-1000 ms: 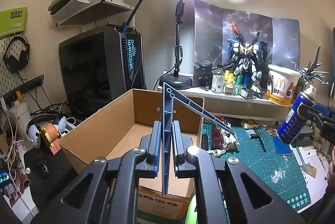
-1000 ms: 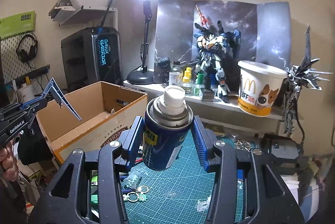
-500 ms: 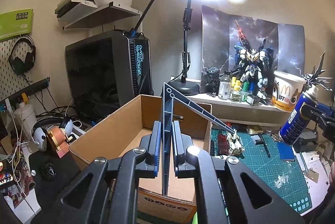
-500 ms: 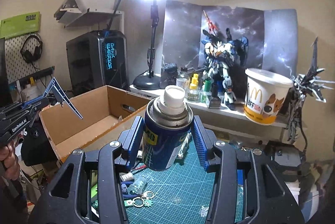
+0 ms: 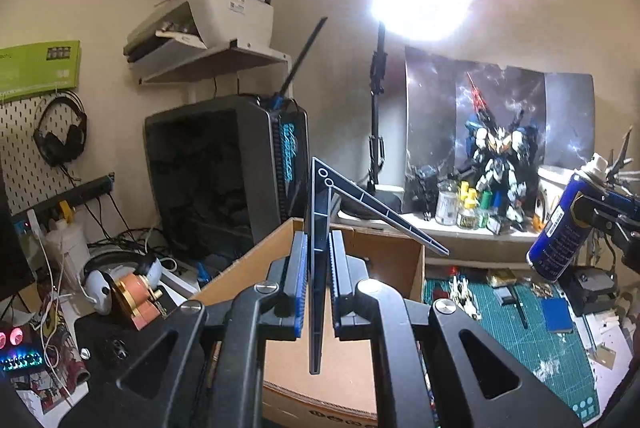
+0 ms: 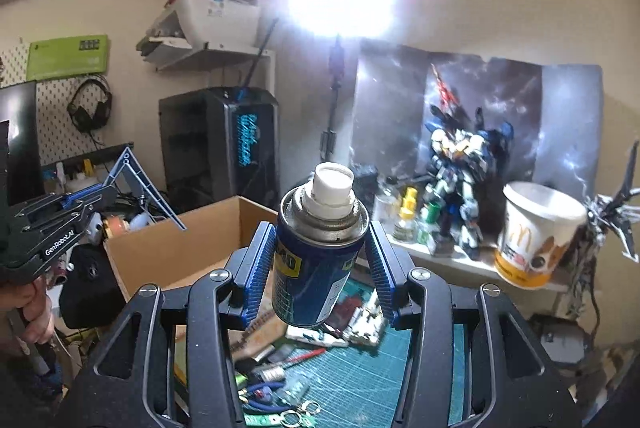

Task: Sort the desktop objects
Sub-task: 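Carry the spray can and ruler over the cardboard box with both grippers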

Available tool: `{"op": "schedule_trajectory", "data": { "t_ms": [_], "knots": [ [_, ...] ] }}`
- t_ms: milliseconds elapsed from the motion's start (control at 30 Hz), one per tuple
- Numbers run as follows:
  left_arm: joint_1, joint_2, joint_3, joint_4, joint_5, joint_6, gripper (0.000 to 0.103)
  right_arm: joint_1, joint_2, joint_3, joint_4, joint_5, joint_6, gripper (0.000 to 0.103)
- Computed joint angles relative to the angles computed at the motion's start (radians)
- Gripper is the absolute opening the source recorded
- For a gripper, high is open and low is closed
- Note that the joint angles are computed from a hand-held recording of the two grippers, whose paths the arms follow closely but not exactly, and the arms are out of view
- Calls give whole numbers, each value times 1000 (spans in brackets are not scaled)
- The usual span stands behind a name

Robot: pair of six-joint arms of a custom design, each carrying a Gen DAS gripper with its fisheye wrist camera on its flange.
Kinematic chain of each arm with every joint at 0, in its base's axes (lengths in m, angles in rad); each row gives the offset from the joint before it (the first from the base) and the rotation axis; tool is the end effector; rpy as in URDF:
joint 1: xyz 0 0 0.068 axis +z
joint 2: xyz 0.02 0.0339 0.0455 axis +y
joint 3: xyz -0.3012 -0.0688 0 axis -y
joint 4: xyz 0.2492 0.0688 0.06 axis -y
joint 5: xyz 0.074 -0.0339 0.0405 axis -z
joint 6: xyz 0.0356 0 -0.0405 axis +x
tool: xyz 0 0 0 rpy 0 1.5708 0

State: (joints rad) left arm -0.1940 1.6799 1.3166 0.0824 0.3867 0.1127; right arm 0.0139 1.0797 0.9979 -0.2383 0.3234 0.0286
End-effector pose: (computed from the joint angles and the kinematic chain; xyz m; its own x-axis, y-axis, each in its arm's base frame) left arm 0.3996 -0.0922 0.3508 -0.2102 0.1475 -0.9665 0.5613 0.8276 0.0042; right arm 0.2336 -0.0081 0.3846 -0.3063 0.0229 -0.9517 0.2973 0.9520 -0.0728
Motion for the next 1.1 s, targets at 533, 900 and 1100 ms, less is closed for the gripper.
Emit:
{"op": "schedule_trajectory", "data": {
  "t_ms": [533,900,1100],
  "knots": [
    [24,-1,99,-29,-50,-33,10,101,128,161,50,-39,-79,44],
    [13,54,191,-87,-97,-25,10,105,240,257,52,-134,-94,44],
    [5,130,291,-150,-134,-6,10,95,315,313,37,-177,-93,44]
  ]
}}
